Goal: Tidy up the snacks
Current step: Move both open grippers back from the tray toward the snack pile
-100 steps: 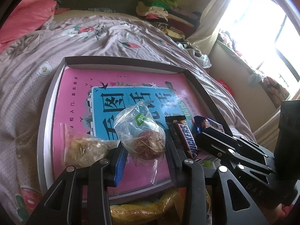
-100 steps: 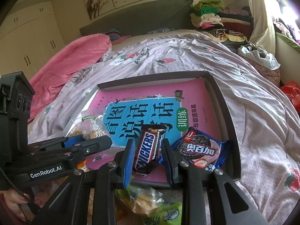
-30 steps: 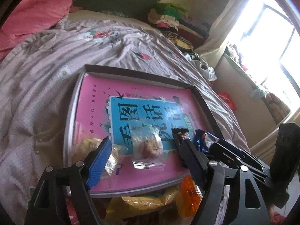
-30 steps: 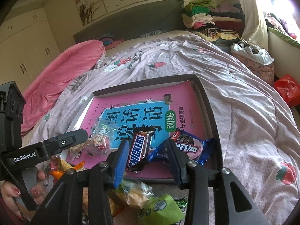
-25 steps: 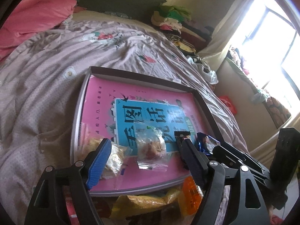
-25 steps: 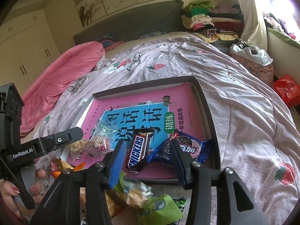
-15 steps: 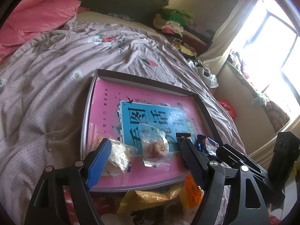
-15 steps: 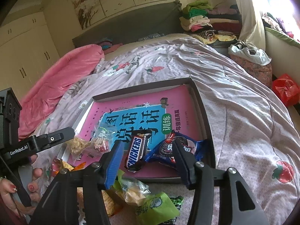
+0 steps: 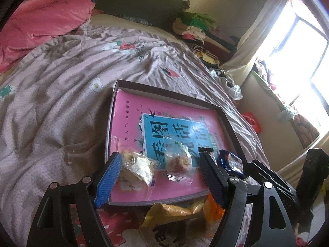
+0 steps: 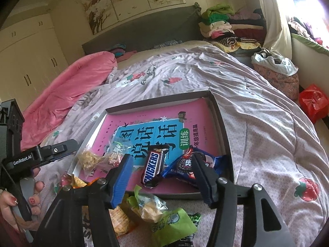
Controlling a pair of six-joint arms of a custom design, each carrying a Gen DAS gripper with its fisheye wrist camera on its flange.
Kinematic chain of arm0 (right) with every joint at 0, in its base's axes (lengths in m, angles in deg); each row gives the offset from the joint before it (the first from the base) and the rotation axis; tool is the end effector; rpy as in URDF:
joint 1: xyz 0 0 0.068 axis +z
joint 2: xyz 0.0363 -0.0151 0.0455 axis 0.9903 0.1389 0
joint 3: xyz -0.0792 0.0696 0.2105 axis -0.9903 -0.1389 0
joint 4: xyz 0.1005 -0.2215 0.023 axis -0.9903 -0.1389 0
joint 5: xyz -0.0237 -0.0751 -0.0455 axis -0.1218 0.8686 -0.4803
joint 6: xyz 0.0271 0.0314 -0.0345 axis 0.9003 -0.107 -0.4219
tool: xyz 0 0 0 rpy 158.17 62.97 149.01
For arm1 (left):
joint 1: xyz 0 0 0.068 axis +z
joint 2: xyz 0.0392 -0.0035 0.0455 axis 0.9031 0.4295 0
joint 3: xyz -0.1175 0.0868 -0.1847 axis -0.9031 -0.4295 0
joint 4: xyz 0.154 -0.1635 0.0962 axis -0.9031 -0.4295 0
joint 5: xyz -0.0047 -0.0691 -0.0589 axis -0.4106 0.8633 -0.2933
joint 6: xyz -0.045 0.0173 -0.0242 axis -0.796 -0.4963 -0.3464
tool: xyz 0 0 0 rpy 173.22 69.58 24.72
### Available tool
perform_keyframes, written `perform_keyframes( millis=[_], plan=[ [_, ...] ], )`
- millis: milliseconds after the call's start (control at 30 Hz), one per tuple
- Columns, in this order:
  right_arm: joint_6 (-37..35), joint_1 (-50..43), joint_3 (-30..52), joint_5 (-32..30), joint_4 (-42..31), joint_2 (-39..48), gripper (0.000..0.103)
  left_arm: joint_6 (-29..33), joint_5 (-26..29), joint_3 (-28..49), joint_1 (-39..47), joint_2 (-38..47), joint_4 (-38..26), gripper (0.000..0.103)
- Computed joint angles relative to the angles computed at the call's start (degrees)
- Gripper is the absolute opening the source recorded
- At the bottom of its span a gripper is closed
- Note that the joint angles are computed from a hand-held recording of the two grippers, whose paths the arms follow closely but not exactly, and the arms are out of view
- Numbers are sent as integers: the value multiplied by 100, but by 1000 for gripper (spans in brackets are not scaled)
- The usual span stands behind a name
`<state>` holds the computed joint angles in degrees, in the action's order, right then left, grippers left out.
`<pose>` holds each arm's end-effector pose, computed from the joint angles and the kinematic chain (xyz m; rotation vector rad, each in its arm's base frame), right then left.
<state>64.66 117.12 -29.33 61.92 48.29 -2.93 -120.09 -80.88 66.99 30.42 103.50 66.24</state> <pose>0.1911 0.1338 0.1669 -0.3482 2.2761 0.4692 0.1522 -0.0942 0.1575 -0.3456 2.3243 -0.4612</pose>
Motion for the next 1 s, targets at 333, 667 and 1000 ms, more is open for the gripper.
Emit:
perform_keyframes(
  millis=[333,667,1000],
  plan=[
    [2,183,-27,64,-222,-317,62,-105,-175,53,-229,-321,-401,79],
    [-25,295,-56,164,-508,-728,67,-250,-334,93,-415,-614,-729,79],
    [-19,541,-128,309,-673,-942,67,-424,-455,41,-579,-997,-1136,79]
  ],
)
